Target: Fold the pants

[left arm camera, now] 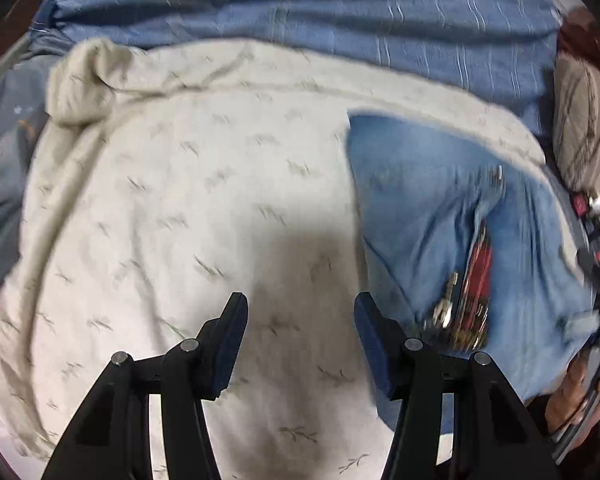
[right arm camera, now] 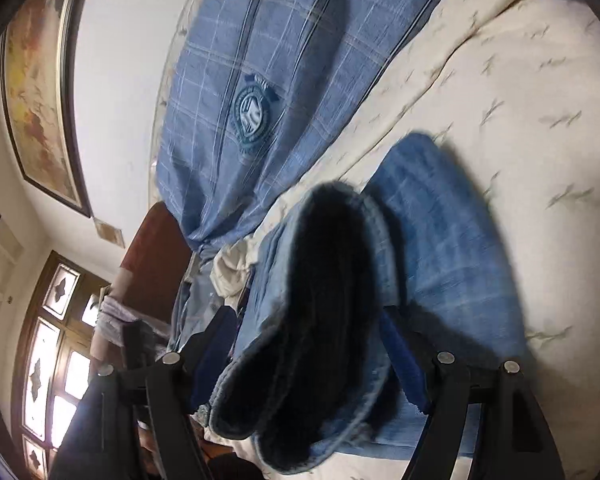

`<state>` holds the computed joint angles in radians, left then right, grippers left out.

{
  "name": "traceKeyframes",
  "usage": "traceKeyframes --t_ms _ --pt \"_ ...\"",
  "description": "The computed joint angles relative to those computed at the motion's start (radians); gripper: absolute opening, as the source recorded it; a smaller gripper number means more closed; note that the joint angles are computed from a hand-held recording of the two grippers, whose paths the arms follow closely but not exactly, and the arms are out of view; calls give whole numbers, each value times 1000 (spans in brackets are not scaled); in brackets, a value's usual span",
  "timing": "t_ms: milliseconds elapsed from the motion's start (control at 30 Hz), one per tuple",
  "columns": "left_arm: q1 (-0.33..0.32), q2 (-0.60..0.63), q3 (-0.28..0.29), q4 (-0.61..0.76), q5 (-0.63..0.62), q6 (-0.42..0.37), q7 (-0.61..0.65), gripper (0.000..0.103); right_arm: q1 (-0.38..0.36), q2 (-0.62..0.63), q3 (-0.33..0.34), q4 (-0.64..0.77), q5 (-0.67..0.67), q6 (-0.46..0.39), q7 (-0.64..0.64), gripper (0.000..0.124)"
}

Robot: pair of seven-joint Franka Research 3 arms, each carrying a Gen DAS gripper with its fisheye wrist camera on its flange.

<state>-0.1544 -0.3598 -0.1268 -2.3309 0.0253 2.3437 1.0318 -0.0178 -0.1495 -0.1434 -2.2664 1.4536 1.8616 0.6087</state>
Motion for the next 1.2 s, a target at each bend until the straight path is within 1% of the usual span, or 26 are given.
traceKeyframes --t_ms 33,100,133,167,200,233,267,300,333,367,433,533,633,667,700,733,767,800,833,867,900,933,967,1100,1167,1200 --pt "-5 0 -2 -8 2 1 11 56 3 4 0 3 -1 -19 -4 76" --pt "4 13 -42 4 74 -11 -25 55 12 -7 12 -1 -18 -25 -21 76" --pt "3 10 -50 3 97 -9 -35 55 17 -15 15 -5 -26 -29 -36 75" --pt "-2 5 -48 4 98 -7 -38 53 23 -32 20 -14 -31 -26 -65 67" --pt "-7 3 -47 7 97 -9 -40 49 31 -52 25 -26 -35 -8 -100 58" --pt "-12 6 -47 13 101 -16 -38 46 42 -79 40 -36 -48 44 -138 41" --pt "-16 11 -50 22 106 -28 -37 41 52 -112 52 -54 -67 102 -171 30" --pt "-18 12 -51 22 112 -28 -39 38 64 -137 54 -72 -67 139 -199 26" --pt "-20 18 -56 28 119 -28 -47 37 74 -157 43 -86 -44 152 -228 17" --pt "-23 28 -60 36 125 -23 -54 36 82 -164 30 -91 -29 154 -244 15" --pt "-32 48 -77 65 147 -21 -68 36 89 -184 2 -105 17 151 -280 15" --pt "-54 91 -89 121 159 -22 -61 36 84 -213 -40 -125 93 118 -356 14" --pt "-69 144 -117 188 218 -31 -67 37 72 -271 -53 -156 166 163 -458 14" --pt "-69 167 -132 217 266 -57 -85 38 67 -274 -50 -153 177 196 -467 14" --pt "-71 203 -146 260 310 -111 -107 38 64 -253 -40 -134 155 232 -430 14" --pt "-76 222 -143 278 311 -137 -117 39 62 -209 -25 -94 89 263 -331 14" --pt "-79 221 -132 273 294 -126 -116 41 57 -154 -8 -52 1 296 -203 14" --pt "-81 206 -114 254 249 -93 -110 43 52 -111 13 -26 -93 354 -71 15" --pt "-81 187 -101 236 212 -73 -99 44 36 -74 26 -5 -162 361 24 18" --pt "-81 172 -90 224 183 -58 -92 45 39 -35 3 19 -189 313 96 18" --pt "-77 158 -82 215 164 -43 -91 45 29 -11 -20 32 -160 248 121 18" --pt "-70 145 -80 214 167 -38 -103 46 20 -11 -23 33 -144 236 111 20" --pt "-62 145 -81 223 181 -39 -117 47 13 -26 -23 24 -119 248 80 21" --pt "-42 153 -91 268 239 -31 -157 61 6 -104 -17 -36 -1 396 -6 22" --pt "-39 192 -93 300 267 -21 -148 62 22 -148 4 -65 66 511 -66 23" --pt "-40 220 -100 326 289 -26 -152 63 36 -173 5 -77 110 538 -144 23"
